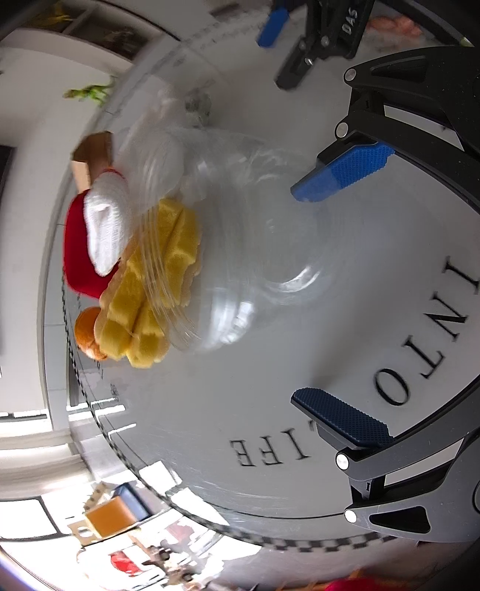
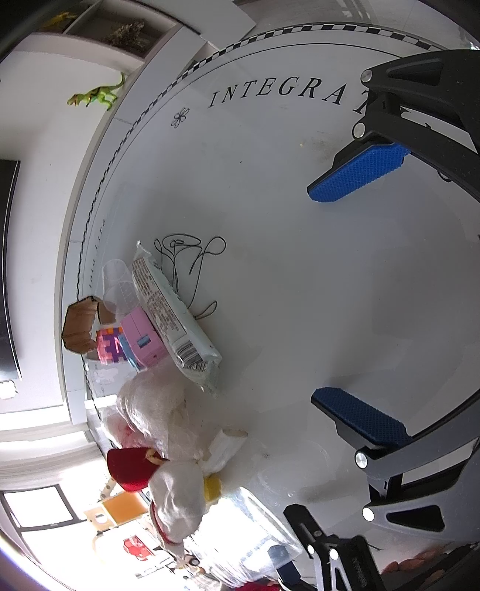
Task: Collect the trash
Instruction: 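Grasp the clear plastic jar with the left gripper while the right gripper grasps the white cloth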
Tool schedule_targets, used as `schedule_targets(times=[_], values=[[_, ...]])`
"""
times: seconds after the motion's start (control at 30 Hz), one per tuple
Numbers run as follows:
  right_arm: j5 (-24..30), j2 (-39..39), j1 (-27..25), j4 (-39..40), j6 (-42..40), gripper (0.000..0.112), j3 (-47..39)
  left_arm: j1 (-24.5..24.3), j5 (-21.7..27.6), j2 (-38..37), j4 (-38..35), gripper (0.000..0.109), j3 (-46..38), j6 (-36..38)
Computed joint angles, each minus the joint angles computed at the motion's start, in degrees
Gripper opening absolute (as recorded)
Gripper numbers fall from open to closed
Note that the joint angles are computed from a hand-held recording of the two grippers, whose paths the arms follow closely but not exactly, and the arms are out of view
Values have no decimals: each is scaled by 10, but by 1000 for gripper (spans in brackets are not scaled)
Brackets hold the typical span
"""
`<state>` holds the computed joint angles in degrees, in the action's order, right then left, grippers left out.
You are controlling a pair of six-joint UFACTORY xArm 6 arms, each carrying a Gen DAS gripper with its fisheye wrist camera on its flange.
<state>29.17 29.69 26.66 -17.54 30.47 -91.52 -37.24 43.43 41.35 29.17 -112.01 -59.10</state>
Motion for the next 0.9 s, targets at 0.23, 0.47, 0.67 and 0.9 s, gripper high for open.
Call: schedule_targets(times=[0.23, 0.47, 0.67, 0.9], values=[[-31, -65, 6, 40, -57, 100, 70, 8, -64, -65, 18, 97, 108, -34], [-39, -96, 20, 19, -48, 100, 85, 4, -93, -122, 39, 97, 173, -37], [-40, -94, 23, 32, -65, 100, 70, 2, -82, -117, 16, 97, 146, -7], [-39, -94, 20, 40, -85, 93, 60, 20, 27, -51, -87, 97, 9, 55]])
